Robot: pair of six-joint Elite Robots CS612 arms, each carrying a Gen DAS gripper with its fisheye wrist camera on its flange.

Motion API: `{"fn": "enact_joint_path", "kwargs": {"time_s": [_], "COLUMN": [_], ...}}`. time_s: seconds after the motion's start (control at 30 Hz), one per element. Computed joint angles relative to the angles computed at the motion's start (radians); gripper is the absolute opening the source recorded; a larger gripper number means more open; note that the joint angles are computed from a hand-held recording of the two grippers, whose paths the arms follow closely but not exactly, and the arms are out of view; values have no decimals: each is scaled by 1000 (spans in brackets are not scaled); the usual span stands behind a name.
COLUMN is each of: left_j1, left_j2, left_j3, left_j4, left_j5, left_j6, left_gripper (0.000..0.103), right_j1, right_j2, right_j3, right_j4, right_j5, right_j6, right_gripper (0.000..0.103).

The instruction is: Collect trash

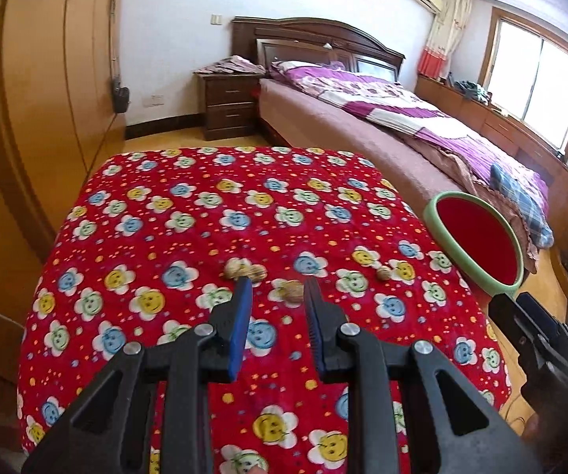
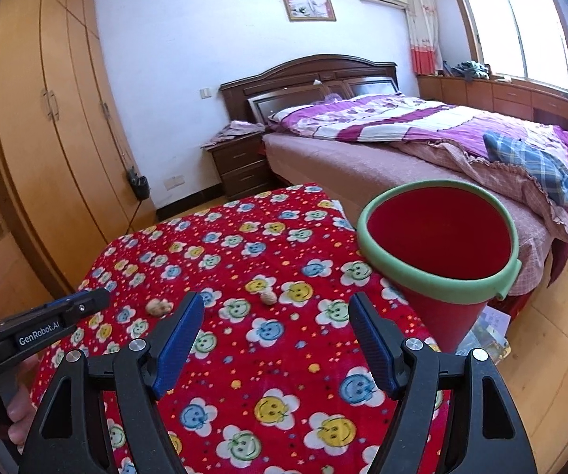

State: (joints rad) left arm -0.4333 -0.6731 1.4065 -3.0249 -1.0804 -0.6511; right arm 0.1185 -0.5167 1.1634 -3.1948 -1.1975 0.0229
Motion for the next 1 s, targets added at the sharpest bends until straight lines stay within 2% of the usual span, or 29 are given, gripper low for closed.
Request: {"fn": "enact_joint_path", "kwargs": {"time_s": [0.23, 0.7, 1.0], "left_j1": [-9, -23, -22], "left_j2": [1, 26, 36], "left_j3": [30, 38, 29], "left_j4": [-6, -18, -6], "left_j5": [55, 156, 162], "left_j6": [-34, -51, -62], "left_gripper": [26, 26, 26], "right_j1": [10, 16, 14], "right_j2": [6, 22, 30], "right_j3": [15, 20, 12], "right_j4": [-24, -35, -16], "right_j5": [-30, -36, -42], "right_j6": [-28, -49, -37], "right_gripper": [77, 77, 77]}}
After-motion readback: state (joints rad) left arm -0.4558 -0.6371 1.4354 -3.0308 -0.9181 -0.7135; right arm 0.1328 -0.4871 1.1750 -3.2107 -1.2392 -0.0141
